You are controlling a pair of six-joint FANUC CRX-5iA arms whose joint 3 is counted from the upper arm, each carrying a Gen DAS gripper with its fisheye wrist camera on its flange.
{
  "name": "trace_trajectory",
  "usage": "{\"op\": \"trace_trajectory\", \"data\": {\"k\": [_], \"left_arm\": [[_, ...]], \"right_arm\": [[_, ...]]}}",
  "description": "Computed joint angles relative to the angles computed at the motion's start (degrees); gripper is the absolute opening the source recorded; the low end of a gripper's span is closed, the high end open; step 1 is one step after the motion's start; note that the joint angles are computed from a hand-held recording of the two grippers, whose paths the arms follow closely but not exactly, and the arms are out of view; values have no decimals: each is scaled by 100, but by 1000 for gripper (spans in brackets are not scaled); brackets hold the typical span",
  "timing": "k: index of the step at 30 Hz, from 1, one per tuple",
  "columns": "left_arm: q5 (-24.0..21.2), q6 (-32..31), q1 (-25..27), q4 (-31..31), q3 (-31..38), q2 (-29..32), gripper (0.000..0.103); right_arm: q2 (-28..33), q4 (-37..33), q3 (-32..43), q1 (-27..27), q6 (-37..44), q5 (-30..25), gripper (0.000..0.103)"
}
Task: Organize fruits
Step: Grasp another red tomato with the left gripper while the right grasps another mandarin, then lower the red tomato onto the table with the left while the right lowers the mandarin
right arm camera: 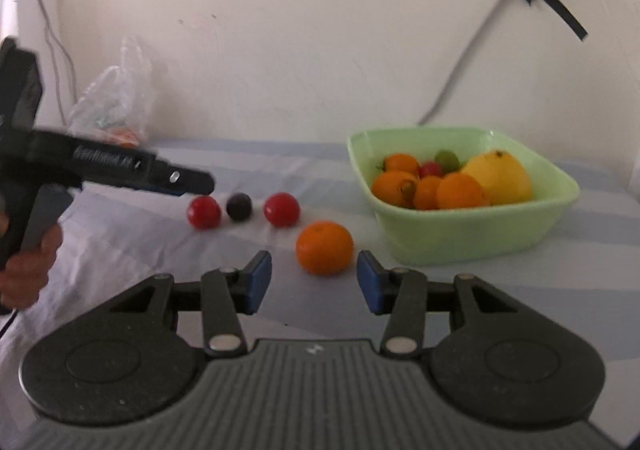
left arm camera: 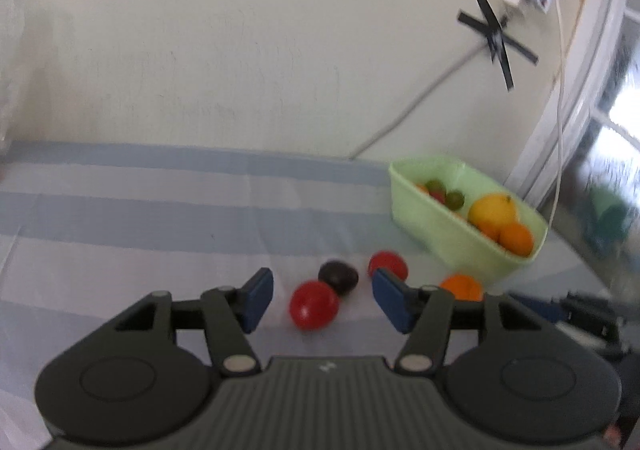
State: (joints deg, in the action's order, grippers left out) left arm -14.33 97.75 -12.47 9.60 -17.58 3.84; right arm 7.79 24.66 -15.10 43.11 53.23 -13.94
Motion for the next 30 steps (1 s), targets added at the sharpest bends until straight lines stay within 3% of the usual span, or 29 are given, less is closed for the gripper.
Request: {"op": "trace_trajectory", "data": {"k": [2,5,8,9,10,11,14,18,23,25,27,30], "left_arm": [[-27,68,-40,-200,39,36,57],[-279,732,-150,-963,338,149,55],[-449,1139,-223,-1366,511,246,47],[-449,1338,-249,-1557,514,217,39],[-440,1291,-244,-1488,495,213,30],[-437,1291,-240,-1443,475,206,30],[-442,1493,-274,-1464,384,105,30],[-29,867,-340,-654,-127,-160,30],[404,46,-628,277,-722,-437,30],[214,705,-742,-457,-538,-439,30],[-145,1628,-890,-1441,-204,-364,30],[-266,2375,-1010,-2155,-40,-353,32]], "right_arm": [[56,-298,156,26,233,-202,50],[169,-482,352,55,400,-428,50],[277,-409,448,46,340,-444,50],[329,-405,507,51,333,-473,50],[386,-547,612,50,463,-537,50],[445,-773,753,45,693,-641,47],[420,-577,691,64,535,-634,40],[63,-1542,588,124,1431,-673,39],[-597,-2026,43,313,1947,-628,40],[-770,-1970,-148,386,1954,-618,40],[-835,-1396,-414,477,1540,-491,40],[-827,-1014,-537,504,1246,-374,42]]}}
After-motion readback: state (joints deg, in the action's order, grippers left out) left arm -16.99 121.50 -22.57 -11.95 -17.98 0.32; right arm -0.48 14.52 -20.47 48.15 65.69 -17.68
